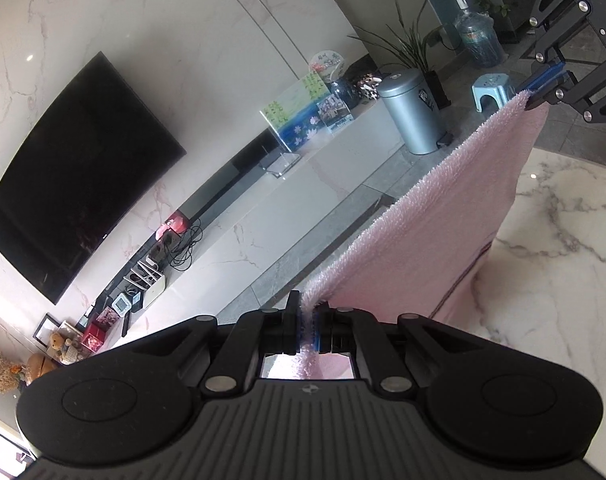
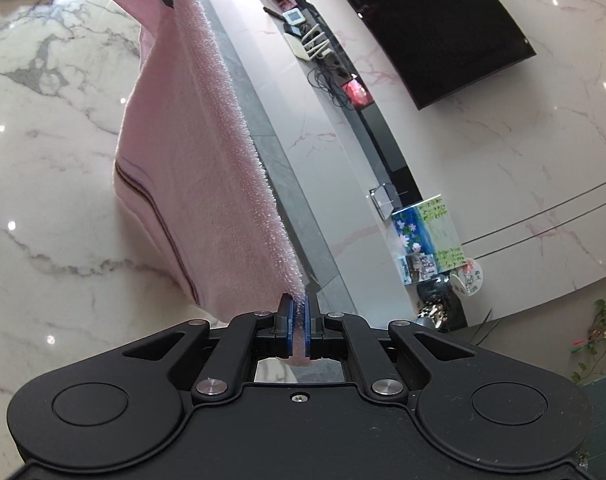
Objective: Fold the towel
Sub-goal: 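Carry the raised towel half over onto the other half with both grippers, then lower the folded towel onto the table and open both grippers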
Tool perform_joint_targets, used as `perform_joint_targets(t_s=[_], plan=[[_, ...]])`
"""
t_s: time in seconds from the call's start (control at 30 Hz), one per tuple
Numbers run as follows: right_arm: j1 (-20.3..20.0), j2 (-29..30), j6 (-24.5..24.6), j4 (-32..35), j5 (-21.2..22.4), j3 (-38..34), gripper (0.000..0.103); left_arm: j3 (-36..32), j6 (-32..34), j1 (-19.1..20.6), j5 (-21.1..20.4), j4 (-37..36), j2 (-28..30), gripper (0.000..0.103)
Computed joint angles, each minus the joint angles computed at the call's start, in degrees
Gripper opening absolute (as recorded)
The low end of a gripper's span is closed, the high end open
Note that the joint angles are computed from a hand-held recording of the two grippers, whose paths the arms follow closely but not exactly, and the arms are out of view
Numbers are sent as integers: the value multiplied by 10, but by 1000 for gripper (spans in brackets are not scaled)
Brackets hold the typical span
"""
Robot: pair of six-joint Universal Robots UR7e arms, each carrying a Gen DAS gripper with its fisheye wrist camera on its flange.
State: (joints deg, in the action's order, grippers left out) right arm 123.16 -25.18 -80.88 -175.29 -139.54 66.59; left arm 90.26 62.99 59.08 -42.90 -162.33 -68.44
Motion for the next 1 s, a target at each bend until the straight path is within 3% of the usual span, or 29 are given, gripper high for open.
perform_joint_targets(t_s=[0.43,0.7,1.0], plan=[[-4,-126,145,136,-3,267,3,177,-100,-6,-27,206,-150,4],[-10,-170,246,229,31,359,3,259,-136,6,-73,316,-233,5],[-32,-169,322,258,68,396,4,289,-177,36,-94,352,-249,10]])
